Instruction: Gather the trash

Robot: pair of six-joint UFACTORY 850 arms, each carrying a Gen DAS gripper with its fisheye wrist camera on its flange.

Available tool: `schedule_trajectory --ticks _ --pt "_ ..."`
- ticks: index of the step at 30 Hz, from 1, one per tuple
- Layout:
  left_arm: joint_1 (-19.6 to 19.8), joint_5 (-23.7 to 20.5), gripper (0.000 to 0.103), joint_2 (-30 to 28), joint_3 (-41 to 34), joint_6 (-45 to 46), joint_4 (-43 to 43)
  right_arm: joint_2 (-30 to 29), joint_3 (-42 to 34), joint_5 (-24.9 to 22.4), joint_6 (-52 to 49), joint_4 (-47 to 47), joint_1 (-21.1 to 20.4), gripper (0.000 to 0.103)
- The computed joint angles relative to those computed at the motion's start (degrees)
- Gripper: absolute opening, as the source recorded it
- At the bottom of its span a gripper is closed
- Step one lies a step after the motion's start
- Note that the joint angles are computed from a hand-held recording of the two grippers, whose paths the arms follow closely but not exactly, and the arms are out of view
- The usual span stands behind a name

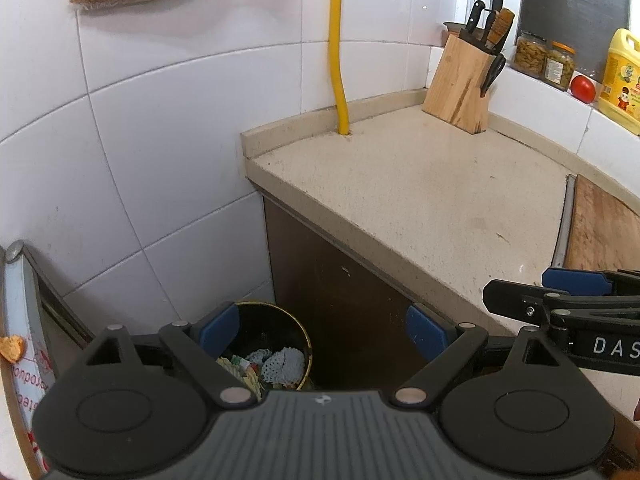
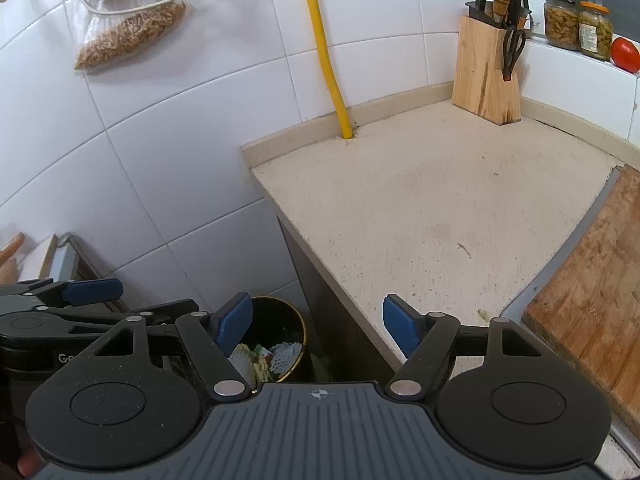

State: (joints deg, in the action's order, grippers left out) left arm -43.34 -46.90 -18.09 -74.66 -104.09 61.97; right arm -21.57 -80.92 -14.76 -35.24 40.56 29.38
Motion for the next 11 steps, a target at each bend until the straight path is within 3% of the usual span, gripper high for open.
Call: schedule_trajectory --ticks 11 --pt "-0.26 -1.46 0.088 0.66 1.41 -2.24 1.67 -0.54 -0.59 -0.17 0.31 -0.76 0.50 0.078"
